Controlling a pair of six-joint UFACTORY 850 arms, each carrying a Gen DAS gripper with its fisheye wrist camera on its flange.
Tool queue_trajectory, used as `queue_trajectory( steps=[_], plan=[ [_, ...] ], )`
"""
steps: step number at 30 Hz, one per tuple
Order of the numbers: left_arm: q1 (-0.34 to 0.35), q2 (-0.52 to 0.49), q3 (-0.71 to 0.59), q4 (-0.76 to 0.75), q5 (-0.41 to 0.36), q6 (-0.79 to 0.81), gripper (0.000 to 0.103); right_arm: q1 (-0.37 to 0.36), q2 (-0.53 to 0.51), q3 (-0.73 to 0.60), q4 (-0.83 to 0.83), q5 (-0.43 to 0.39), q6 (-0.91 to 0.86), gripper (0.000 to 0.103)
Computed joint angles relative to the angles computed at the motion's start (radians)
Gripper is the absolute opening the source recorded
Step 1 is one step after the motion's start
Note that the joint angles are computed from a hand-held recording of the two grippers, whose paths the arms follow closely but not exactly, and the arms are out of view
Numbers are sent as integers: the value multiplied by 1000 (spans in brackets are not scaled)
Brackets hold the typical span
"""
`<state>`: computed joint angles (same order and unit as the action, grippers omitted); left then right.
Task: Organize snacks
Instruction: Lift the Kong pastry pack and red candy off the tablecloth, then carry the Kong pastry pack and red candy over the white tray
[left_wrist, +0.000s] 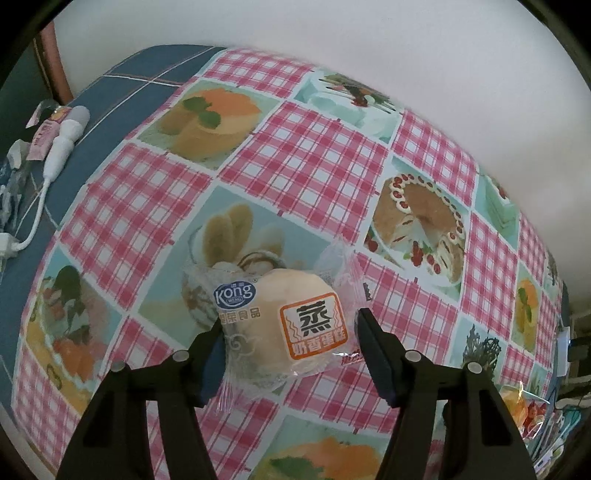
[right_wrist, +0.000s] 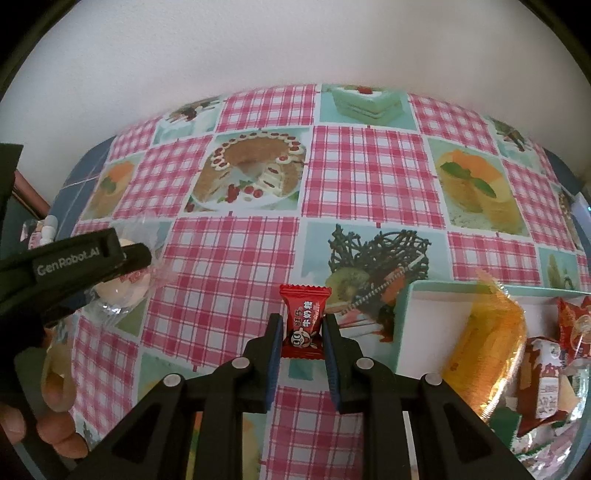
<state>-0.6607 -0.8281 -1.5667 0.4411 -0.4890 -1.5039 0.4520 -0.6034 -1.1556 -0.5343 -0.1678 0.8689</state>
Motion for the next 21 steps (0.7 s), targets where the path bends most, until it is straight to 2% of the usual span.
queue_trajectory(
  steps=[14,21],
  plan=[
    [-61,92,27,57,-44,-107,67,-7,166,113,-91,-7,107,23],
    [-103,99,-7,106,-99,-124,67,-21,275,198,-233,-19,247,23]
  ],
)
